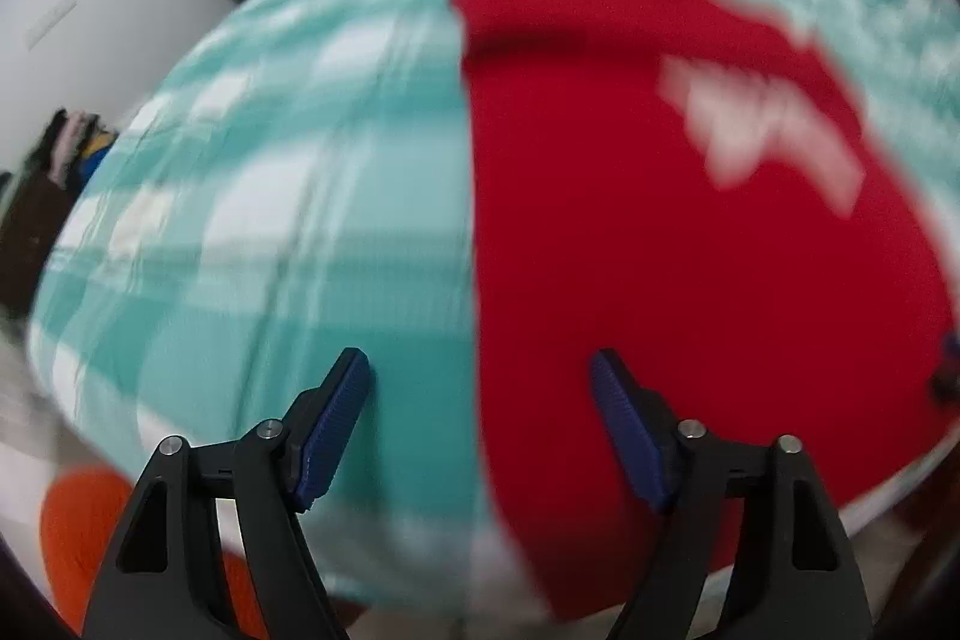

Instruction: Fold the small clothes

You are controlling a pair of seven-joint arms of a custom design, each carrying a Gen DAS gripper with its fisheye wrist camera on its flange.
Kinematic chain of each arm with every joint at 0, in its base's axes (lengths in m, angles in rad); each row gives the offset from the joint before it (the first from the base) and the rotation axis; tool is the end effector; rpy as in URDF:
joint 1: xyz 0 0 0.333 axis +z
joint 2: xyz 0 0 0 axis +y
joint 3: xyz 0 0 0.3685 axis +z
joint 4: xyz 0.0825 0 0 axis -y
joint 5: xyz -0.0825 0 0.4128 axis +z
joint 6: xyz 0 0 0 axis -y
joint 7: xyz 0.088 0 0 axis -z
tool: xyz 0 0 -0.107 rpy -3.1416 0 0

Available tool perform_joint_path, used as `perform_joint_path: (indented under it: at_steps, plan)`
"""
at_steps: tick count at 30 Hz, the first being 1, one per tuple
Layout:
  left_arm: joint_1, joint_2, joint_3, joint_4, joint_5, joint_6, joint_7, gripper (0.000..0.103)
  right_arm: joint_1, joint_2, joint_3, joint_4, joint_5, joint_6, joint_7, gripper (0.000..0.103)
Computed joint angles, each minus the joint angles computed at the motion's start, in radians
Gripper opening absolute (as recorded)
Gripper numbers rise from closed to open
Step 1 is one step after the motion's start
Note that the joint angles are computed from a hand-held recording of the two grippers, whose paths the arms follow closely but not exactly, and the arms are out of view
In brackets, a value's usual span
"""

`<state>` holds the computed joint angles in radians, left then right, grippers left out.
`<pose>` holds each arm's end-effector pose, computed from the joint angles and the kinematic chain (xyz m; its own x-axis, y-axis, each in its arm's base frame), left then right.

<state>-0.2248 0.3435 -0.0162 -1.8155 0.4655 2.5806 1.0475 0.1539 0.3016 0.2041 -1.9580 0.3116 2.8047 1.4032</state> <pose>0.6918 -0.1769 0.4287 -0.0203 -0.9883 -0.1511 -0.8750 0.0907 -0.4755 0.6534 0.2168 0.4171 0.2835 -0.9352 -0.2122 -0.8471 -0.1405 -0.5125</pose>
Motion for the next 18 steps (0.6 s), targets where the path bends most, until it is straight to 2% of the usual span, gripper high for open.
perform_joint_path:
  at_steps: [1,3,5,6,8,9,10,11,13,15,17,18]
  plan:
    - [-0.008,-0.023,0.016,-0.044,0.034,0.042,-0.035,0.088,-0.001,-0.004,-0.003,-0.013,-0.001,-0.011,0.004,0.051]
    - [-0.017,-0.049,0.028,-0.058,0.076,-0.002,-0.062,0.093,-0.007,-0.028,-0.006,-0.037,0.012,-0.009,0.008,0.051]
    - [-0.004,-0.070,0.022,-0.067,0.086,-0.049,-0.082,0.093,0.009,-0.053,-0.037,-0.060,-0.015,-0.016,0.067,0.051]
    - [0.016,-0.083,0.007,-0.083,0.056,-0.046,-0.071,0.093,0.010,-0.065,-0.042,-0.072,-0.011,-0.012,0.084,0.051]
    - [0.049,-0.115,-0.013,-0.117,-0.005,-0.049,-0.061,0.091,0.053,-0.092,-0.102,-0.093,-0.118,-0.026,0.221,0.051]
    - [0.065,-0.130,-0.022,-0.133,-0.036,-0.046,-0.053,0.087,0.044,-0.108,-0.095,-0.108,-0.105,-0.023,0.224,0.051]
    - [0.083,-0.143,-0.034,-0.151,-0.081,-0.029,-0.038,0.087,0.022,-0.122,-0.074,-0.118,-0.046,-0.017,0.192,0.051]
    - [0.111,-0.163,-0.054,-0.180,-0.167,0.014,0.006,0.087,-0.011,-0.143,-0.039,-0.137,0.068,-0.005,0.120,0.051]
    - [0.172,-0.181,-0.106,-0.221,-0.403,0.108,0.167,0.087,-0.039,-0.160,-0.011,-0.143,0.246,-0.010,-0.003,0.055]
    - [0.202,-0.167,-0.150,-0.214,-0.594,0.112,0.325,0.086,-0.050,-0.156,-0.002,-0.131,0.407,-0.043,-0.106,0.057]
    - [0.222,-0.139,-0.180,-0.190,-0.754,0.084,0.467,0.079,-0.049,-0.130,-0.013,-0.104,0.496,-0.092,-0.150,0.057]
    - [0.220,-0.124,-0.180,-0.174,-0.787,0.059,0.502,0.072,-0.049,-0.112,-0.019,-0.089,0.535,-0.117,-0.168,0.057]
